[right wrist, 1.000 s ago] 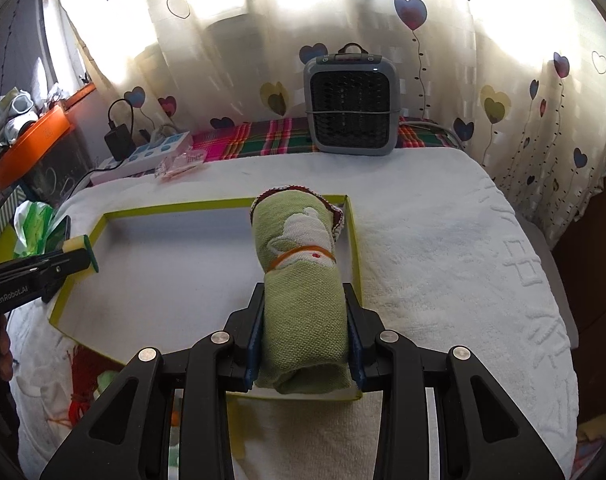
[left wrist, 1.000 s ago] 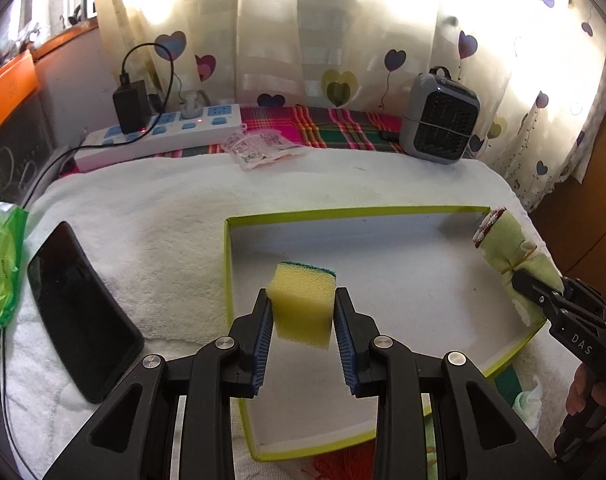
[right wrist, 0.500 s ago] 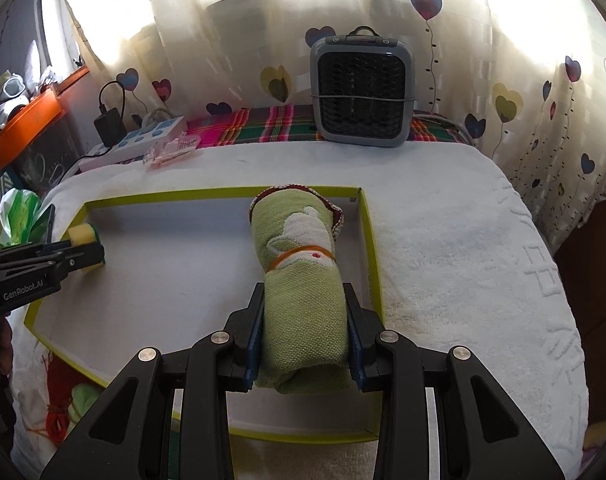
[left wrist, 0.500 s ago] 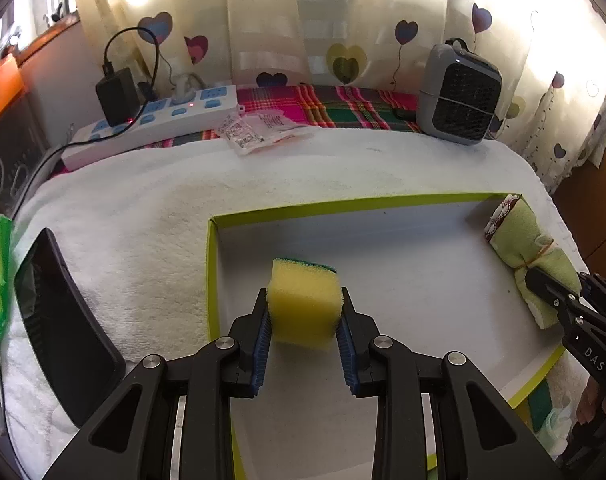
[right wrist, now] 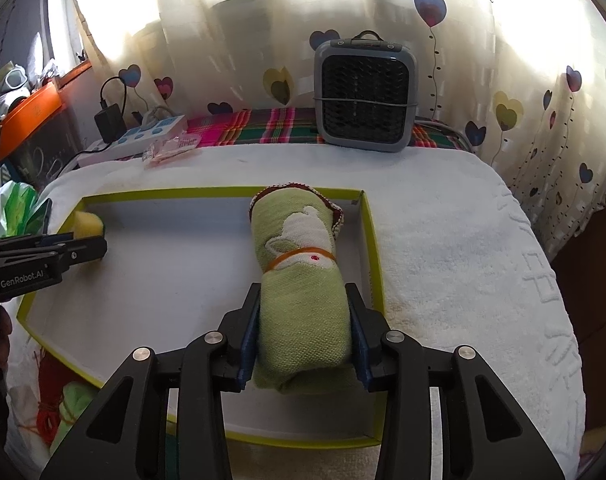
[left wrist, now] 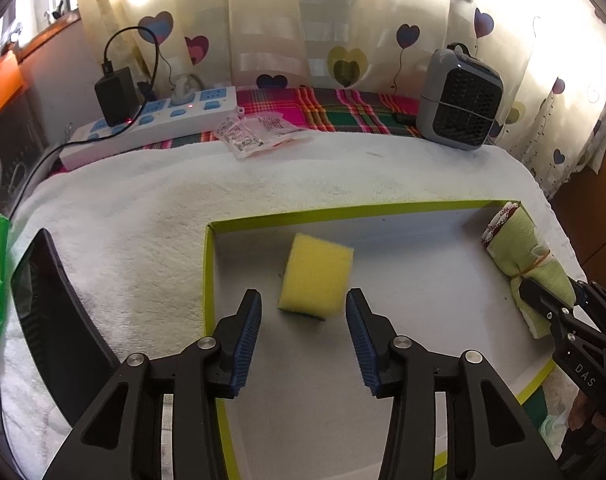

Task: Organize soft objects
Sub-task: 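Release the sponge into the yellow box with the left tool while the right releases the towel, then withdraw both open tools from the box toward the white cloth bundles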

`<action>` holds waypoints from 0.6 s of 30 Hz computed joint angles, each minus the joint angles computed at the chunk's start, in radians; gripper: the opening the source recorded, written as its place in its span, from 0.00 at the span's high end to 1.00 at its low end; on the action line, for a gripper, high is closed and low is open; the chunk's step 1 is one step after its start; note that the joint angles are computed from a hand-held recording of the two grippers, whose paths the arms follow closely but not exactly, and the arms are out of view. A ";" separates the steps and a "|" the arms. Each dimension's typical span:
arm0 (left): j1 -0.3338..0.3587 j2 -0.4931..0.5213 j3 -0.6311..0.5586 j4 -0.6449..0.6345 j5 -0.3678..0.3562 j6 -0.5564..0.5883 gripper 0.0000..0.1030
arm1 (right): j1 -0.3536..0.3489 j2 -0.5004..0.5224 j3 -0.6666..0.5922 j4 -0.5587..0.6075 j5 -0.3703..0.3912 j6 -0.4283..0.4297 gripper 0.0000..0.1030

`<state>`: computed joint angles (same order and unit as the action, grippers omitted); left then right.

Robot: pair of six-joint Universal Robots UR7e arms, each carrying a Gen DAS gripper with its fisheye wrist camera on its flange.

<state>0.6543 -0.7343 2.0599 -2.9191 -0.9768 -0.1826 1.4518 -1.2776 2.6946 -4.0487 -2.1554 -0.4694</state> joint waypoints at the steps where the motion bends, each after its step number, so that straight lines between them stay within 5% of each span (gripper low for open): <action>1: -0.002 0.000 0.001 -0.001 0.003 -0.001 0.53 | -0.001 0.000 0.001 0.000 0.003 -0.001 0.59; 18: -0.019 -0.041 0.036 -0.002 0.005 -0.029 0.53 | 0.030 0.029 0.020 -0.103 0.003 -0.029 0.50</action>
<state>0.6349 -0.7754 2.0964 -2.9211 -0.9720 -0.2112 1.4817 -1.2486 2.7143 -4.1519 -2.1528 -0.4988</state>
